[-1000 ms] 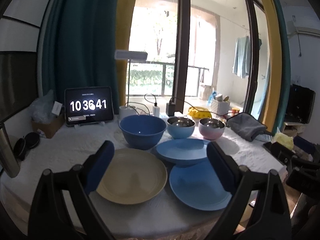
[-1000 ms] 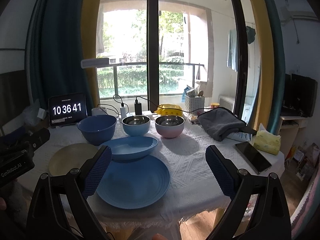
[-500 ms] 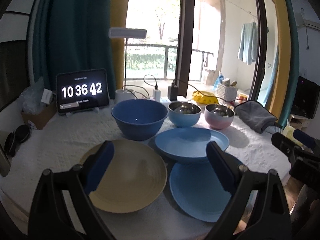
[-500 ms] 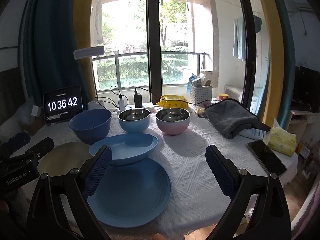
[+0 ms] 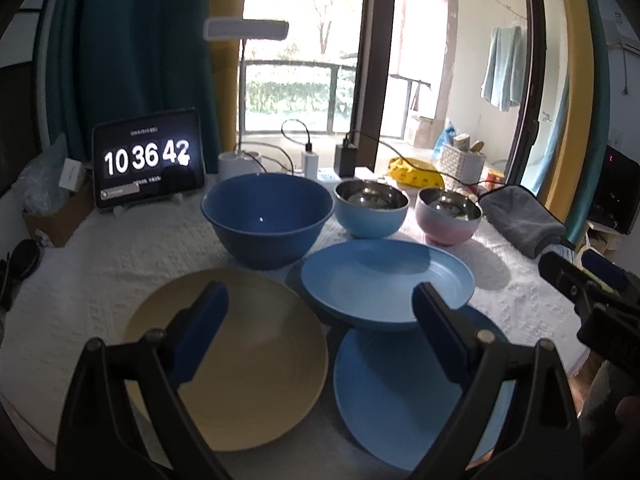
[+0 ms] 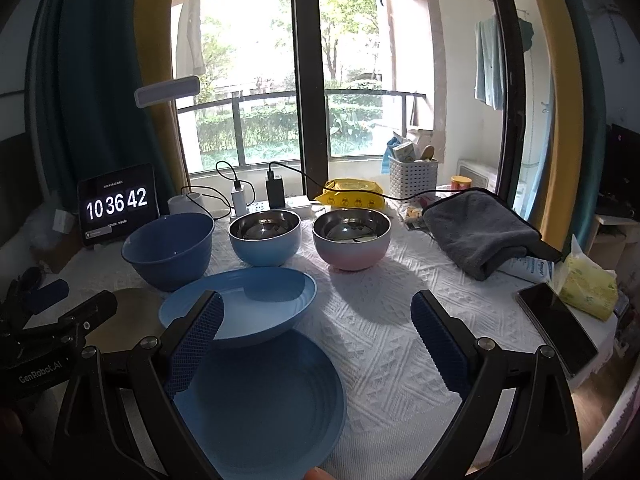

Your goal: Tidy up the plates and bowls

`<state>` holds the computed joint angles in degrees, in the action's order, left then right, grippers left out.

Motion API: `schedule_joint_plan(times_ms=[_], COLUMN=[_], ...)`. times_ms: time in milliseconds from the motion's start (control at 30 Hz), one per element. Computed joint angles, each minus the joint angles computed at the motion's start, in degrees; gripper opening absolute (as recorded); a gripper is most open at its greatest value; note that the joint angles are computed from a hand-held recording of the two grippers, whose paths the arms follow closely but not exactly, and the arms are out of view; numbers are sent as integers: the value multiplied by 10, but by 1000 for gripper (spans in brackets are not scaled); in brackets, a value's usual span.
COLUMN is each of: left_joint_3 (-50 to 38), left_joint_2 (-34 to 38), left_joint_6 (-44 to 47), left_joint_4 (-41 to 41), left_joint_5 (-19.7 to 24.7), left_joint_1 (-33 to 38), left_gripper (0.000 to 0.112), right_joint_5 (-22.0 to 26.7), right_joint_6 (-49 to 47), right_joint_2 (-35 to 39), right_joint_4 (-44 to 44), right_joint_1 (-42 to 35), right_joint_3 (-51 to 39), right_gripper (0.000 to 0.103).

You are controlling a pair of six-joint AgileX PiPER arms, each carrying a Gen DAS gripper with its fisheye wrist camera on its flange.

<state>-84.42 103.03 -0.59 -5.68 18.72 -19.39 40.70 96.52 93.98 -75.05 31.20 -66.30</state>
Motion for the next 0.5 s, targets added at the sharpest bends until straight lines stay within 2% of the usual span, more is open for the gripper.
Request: schedule_joint_plan(times_ms=[133, 267, 367, 500], left_joint_3=[-49, -74, -97, -137], left_joint_2=[36, 61, 83, 113], left_joint_6=[19, -26, -28, -19], left_joint_4=[-29, 24, 28, 12], left_joint_5=[41, 49, 60, 94], left_joint_1=[6, -4, -6, -6], left_gripper=[94, 94, 93, 86], right_joint_5=[-25, -52, -78, -123], right_joint_6=[-15, -42, -56, -86], right_joint_2=[17, 36, 52, 80], right_joint_4=[8, 24, 35, 75], right_joint_1=[-22, -43, -59, -86], right_joint_3=[-17, -34, -48, -69], right_gripper=[97, 97, 96, 93])
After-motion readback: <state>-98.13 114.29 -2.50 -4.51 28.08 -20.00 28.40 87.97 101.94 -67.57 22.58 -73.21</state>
